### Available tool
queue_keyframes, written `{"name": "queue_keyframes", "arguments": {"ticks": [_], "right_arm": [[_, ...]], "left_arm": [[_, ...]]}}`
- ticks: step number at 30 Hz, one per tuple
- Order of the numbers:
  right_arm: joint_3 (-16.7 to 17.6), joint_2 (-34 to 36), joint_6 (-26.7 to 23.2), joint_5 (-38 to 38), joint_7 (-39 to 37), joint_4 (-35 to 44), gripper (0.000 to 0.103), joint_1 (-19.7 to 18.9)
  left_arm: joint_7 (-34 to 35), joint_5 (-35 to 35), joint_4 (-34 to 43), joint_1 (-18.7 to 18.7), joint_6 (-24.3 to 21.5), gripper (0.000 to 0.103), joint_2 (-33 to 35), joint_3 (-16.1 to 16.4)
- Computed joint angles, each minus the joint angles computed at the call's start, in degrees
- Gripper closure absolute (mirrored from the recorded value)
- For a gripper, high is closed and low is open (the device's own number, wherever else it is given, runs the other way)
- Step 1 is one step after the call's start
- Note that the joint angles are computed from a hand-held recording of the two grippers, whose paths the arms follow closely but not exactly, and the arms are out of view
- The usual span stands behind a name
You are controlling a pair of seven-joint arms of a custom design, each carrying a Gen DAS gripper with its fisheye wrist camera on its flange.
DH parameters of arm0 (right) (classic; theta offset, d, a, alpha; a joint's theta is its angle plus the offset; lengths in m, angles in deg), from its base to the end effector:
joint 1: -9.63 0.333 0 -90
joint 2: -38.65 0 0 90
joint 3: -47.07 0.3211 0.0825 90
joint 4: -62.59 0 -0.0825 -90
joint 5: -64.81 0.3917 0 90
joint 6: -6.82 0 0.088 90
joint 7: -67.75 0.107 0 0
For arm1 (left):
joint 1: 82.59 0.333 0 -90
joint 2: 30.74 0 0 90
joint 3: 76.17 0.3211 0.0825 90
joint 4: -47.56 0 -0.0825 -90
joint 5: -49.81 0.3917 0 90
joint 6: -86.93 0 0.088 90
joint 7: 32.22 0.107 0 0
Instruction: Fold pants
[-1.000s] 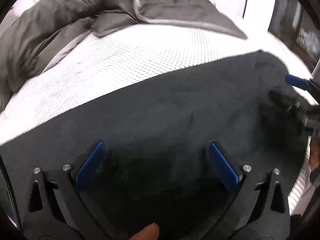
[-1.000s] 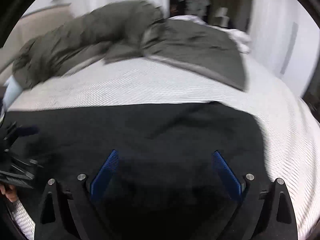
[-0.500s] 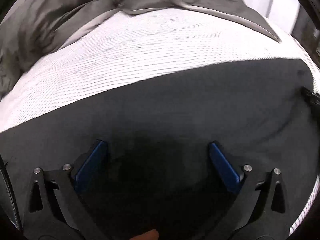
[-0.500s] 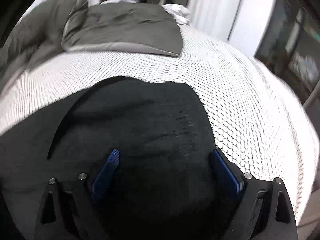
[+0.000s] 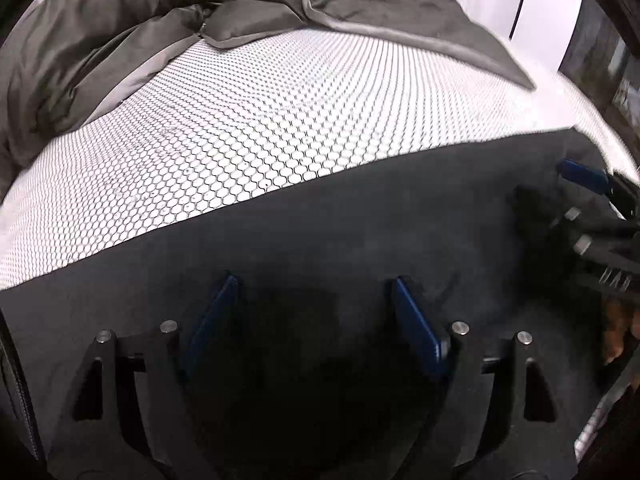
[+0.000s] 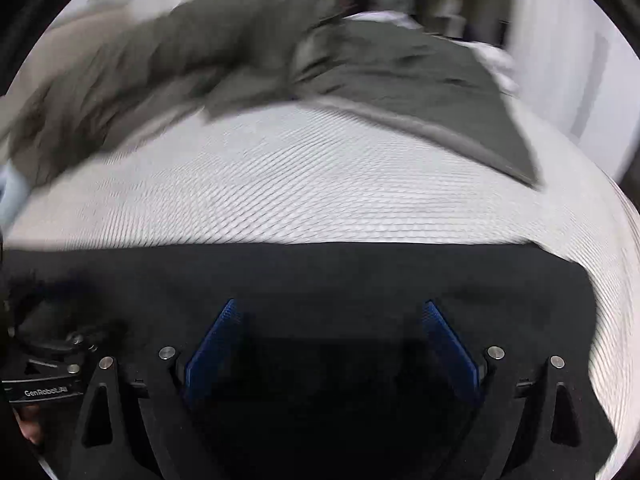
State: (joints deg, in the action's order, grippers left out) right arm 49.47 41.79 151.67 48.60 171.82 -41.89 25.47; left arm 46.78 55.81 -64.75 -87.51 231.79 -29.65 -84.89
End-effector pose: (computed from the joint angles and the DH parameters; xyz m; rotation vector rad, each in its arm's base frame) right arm 0.6004 0.2003 0.5769 -2.0541 1.5969 -0.6938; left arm 0.5943 -0.1447 0.5274 -1.8100 2.0289 -0.5847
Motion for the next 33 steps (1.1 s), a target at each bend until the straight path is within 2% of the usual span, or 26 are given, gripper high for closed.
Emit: {"name": "queue_keyframes", "arguments": {"ticks": [1,2,3,5,6,8,12,14,16,18,19,20,21,23,24,26,27,28,29,32,33], "right_arm": [[0.17,1.4,-2.27,-2.6,0.02,1.38,0.009,0.48],[-0.13,1.52,-3.86,-8.29,3.66,0.76,0.009,1.47],[-0.89,1.59,-2.62,-11.06,4.13,-0.1,0.009,1.63],[-1.93,-0.37,-5.54,-13.18,12.31,-1.45,0.009,0.33],[-2.7,-1.11,-6.86,-17.27,18.11,-1.63,0.013,-0.38],[-2.95,-3.03,-4.08,-15.45,19.96,-4.2,0.015,-2.63],[-0.9,-4.21,-6.08,-22.23,23.58,-4.73,0.014,-3.59],[-0.16,-5.52,-4.24,-21.15,21.53,-5.7,0.014,-3.52],[0.37,-7.22,-1.19,-16.52,18.73,-7.22,0.014,-3.53],[0.85,-7.45,0.81,-9.1,13.3,-7.45,0.014,-3.01],[0.7,-9.38,0.71,-2.69,6.73,-8.97,0.014,-2.37],[1.04,-9.34,0.83,0.15,3.5,-9.12,0.014,-2.05],[1.51,-9.22,1.05,2.19,1.14,-9.41,0.014,-1.73],[2.31,-8.77,-0.75,5.56,-3.16,-9.37,0.014,-1.01],[2.64,-8.41,-1.86,5.23,-3.96,-9.22,0.014,-1.03],[3.85,-8.97,-3.72,-0.75,-1.7,-10.43,0.013,-1.3],[4.07,-9.73,-3.72,-2.37,-1.0,-11.36,0.013,-1.39],[4.16,-10.51,-3.62,-3.48,-0.4,-12.16,0.013,-1.59],[4.46,-11.33,-3.54,-5.28,1.19,-13.07,0.012,-1.97],[5.92,-15.35,-4.53,-11.71,5.95,-16.55,0.011,-3.7],[6.22,-16.25,-4.56,-13.26,6.73,-17.49,0.011,-4.3]], "left_arm": [[-0.16,0.54,-0.17,0.01,0.42,0.022,0.22,0.02],[-0.38,0.47,-0.9,0.01,0.94,0.02,-0.08,0.0],[-0.4,0.22,-1.44,0.19,1.21,0.019,-0.4,0.16],[-1.04,0.25,-1.9,0.65,1.26,0.017,-0.8,0.58],[-2.52,1.33,-2.22,0.96,1.24,0.017,-1.04,0.86],[-3.89,1.98,-2.46,1.82,1.25,0.016,-1.11,1.54],[-6.45,3.07,-3.1,3.0,0.92,0.016,-1.87,2.11],[-7.35,3.78,-3.63,2.84,0.45,0.021,-3.05,1.74],[-5.08,1.0,-4.49,2.36,1.98,0.021,-3.99,1.59],[0.22,-4.64,-4.13,1.16,2.45,0.021,-4.0,1.32],[4.04,-7.87,-4.09,0.32,1.82,0.021,-4.1,1.03],[6.45,-9.41,-3.71,-0.18,1.47,0.021,-3.73,0.86],[8.93,-10.2,-4.0,-0.77,0.82,0.021,-3.95,0.46],[8.41,-5.8,-5.52,-1.31,0.48,0.02,-5.05,-0.31],[8.08,-3.76,-6.75,-1.44,0.86,0.02,-6.07,-0.47],[8.95,-3.8,-9.42,-1.56,0.94,0.019,-8.53,0.21],[8.33,-3.32,-11.2,-1.26,0.88,0.015,-10.26,0.64],[6.56,-1.34,-13.31,-0.5,1.01,0.01,-12.27,0.87],[5.64,-0.08,-14.78,0.07,1.38,0.009,-13.39,1.25],[3.59,2.62,-19.91,2.52,1.39,0.008,-18.28,3.27],[1.52,5.31,-21.53,4.08,1.15,0.008,-20.19,3.01]]}}
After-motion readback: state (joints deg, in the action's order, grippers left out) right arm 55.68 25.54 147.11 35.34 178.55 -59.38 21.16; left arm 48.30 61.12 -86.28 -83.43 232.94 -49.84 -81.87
